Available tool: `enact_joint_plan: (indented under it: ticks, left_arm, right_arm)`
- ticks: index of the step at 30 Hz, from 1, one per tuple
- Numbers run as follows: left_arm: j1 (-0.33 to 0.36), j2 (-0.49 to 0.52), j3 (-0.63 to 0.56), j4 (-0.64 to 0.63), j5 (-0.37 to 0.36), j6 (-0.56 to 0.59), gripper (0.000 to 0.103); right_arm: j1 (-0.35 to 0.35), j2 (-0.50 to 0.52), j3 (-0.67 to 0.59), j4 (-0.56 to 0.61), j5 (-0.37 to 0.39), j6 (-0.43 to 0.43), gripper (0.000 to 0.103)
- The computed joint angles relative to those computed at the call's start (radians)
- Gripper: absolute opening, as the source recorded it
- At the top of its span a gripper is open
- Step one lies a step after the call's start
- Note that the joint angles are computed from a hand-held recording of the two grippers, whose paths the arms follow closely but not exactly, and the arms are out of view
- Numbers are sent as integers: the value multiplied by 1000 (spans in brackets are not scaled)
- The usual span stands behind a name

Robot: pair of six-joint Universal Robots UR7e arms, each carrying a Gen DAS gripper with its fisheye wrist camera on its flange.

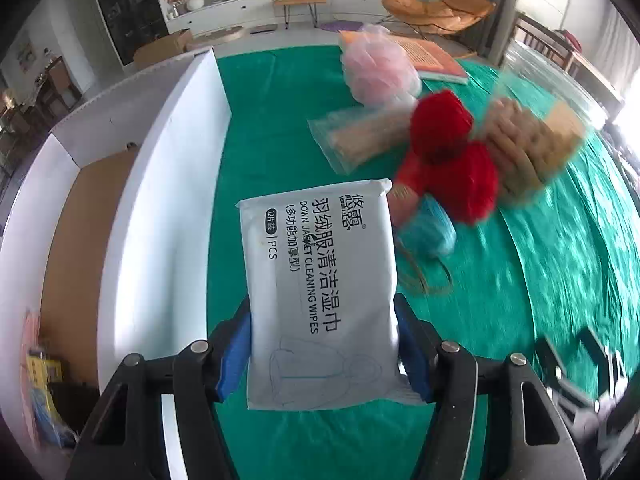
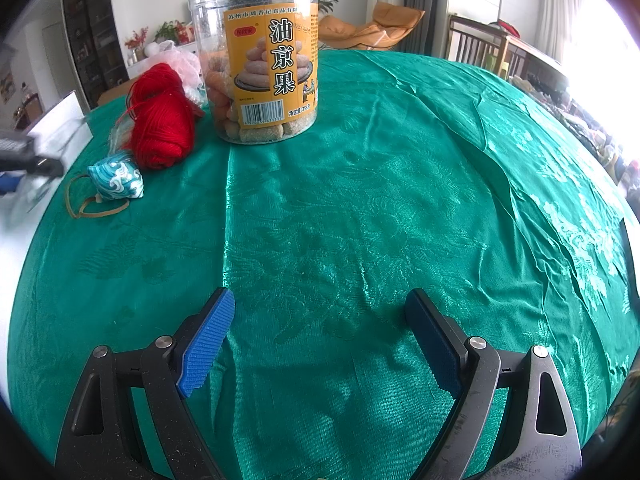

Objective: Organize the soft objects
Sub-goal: 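Grasp the white cleaning wipes package with the left tool and set it down, then grasp the red yarn ball with the right tool while the left tool regrasps the wipes package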

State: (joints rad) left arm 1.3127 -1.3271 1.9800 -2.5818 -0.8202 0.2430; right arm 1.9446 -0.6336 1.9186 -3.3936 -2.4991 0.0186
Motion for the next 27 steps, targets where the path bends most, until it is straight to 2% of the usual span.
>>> enact_joint_plan:
  ticks: [4, 7, 9, 11, 12, 14, 16, 22, 24, 25, 27]
  left_arm:
    - [-15, -98, 165, -17, 0, 15, 64]
    - [2, -100, 246, -178, -5, 101, 66]
    - [18, -66, 257, -262, 7, 167, 69]
    - [30, -35, 264, -358, -1, 220, 80]
    - [35, -25, 259, -374, -1, 229, 89]
    - [60, -18, 235, -370, -32, 224, 97]
    - [94, -2, 192, -340, -94, 206, 99]
    - [109, 8, 241, -503, -147, 300, 103]
    - [111, 5, 246, -512, -153, 304, 103]
    - [113, 9, 241, -514, -156, 307, 103]
    - [119, 16, 234, -519, -163, 314, 103]
  right_arm:
    - [-2, 0, -1, -1, 2, -3, 90]
    - [-1, 0, 0, 0, 2, -2, 90]
    - [-2, 0, -2, 1, 1, -3, 90]
    - [-2, 0, -1, 0, 2, -3, 90]
    - [0, -1, 0, 1, 1, -1, 90]
    - [-2, 0, -2, 1, 1, -4, 90]
    - [-2, 0, -1, 1, 1, -3, 90]
    - [-2, -1, -1, 3, 2, -3, 90]
    - [-3, -4, 3, -2, 10, -5, 89]
    - [14, -14, 27, -10, 44, 23, 89]
    - [-17, -59, 81, -112, 224, 55, 89]
